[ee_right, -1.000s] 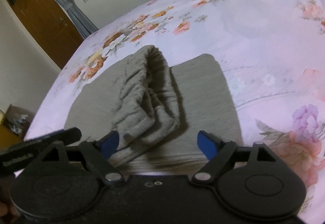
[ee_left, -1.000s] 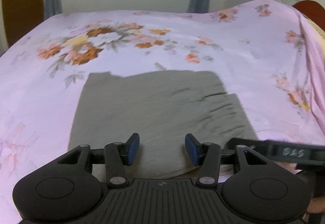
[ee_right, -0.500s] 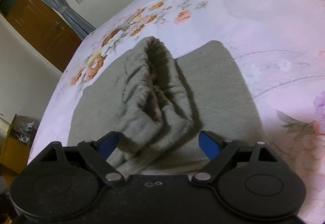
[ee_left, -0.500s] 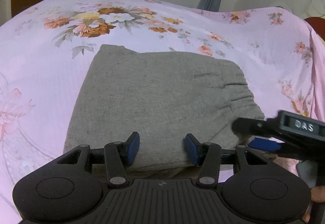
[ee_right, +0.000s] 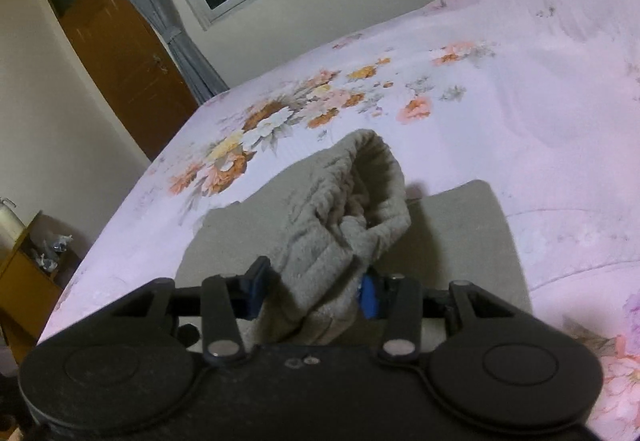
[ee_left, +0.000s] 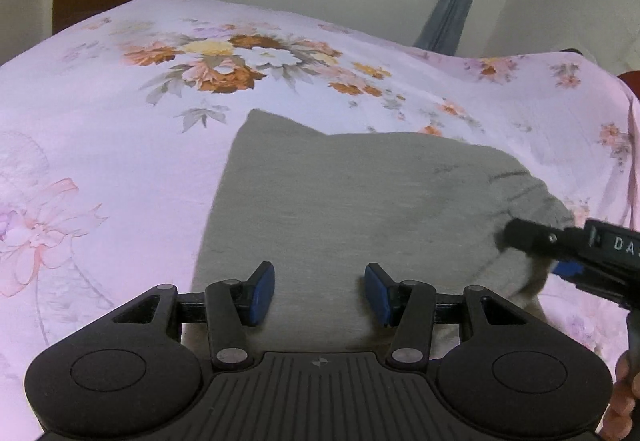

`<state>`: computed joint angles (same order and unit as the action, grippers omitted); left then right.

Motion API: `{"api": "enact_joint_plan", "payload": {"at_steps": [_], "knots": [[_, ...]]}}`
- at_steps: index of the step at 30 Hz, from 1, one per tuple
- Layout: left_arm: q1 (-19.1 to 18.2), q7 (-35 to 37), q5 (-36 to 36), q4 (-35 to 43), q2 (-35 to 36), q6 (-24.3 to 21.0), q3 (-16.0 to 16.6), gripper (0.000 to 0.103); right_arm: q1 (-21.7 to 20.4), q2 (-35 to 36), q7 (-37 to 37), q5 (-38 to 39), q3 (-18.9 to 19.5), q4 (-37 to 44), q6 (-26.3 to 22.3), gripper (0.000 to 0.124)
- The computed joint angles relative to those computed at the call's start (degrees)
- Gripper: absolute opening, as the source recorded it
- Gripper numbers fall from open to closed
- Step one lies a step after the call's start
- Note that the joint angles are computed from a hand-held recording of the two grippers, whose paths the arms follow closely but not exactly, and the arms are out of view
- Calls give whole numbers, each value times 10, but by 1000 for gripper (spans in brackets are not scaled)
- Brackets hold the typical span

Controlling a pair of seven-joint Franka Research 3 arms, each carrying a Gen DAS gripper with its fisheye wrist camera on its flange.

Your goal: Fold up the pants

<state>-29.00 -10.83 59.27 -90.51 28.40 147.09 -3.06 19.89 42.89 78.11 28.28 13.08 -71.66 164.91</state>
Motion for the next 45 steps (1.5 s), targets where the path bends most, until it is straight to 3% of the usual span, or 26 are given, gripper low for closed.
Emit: {"api": "enact_joint_plan", "payload": {"at_steps": [2, 3, 6, 10, 11, 14, 23, 29, 31, 33, 35, 39, 42, 45], "knots": [[6, 16, -21, 3, 6, -3, -7, 50, 9, 12, 47, -15, -28, 27, -73, 54], [6, 17, -22, 2, 8, 0, -6, 50, 6, 15, 80, -31, -30, 31, -86, 64], [-1, 29, -19, 9, 14, -8, -2, 51, -14, 0, 77, 16, -12, -9, -63, 75], [-3, 39, -24, 16, 18, -8, -1, 57, -39, 12, 58, 61, 24, 1, -59, 69], [-5, 40, -25, 18, 19, -10, 0, 57, -37, 16, 60, 64, 23, 6, -58, 58], [-9, 44, -25, 21, 19, -18, 1, 57, -12, 32, 73, 41, 0, 34, -53, 50], [-14, 6, 6, 21, 11, -22, 8, 57, -54, -27, -66, 80, 65, -49, 51, 44], [-13, 50, -13, 54, 38, -19, -3, 57, -59, -46, -48, 92, 36, -82, 50, 45], [-13, 90, -42, 76, 56, -38, -10, 58, -42, -25, -7, 64, 0, -50, -13, 48], [-23, 102, -41, 84, 64, -45, -1, 58, -31, -19, 27, 46, -21, -49, -31, 53], [-26, 111, -46, 83, 63, -43, 2, 59, -44, -26, 24, 59, -5, -68, -14, 60], [-25, 99, -53, 67, 48, -29, 6, 59, -36, -58, 27, 44, -15, -108, 26, 68], [-25, 86, -50, 64, 43, -28, 9, 59, -24, -74, 31, 21, -28, -123, 73, 58], [-26, 87, -48, 73, 45, -33, 10, 59, -26, -70, 2, -3, -9, -111, 105, 51]]}}
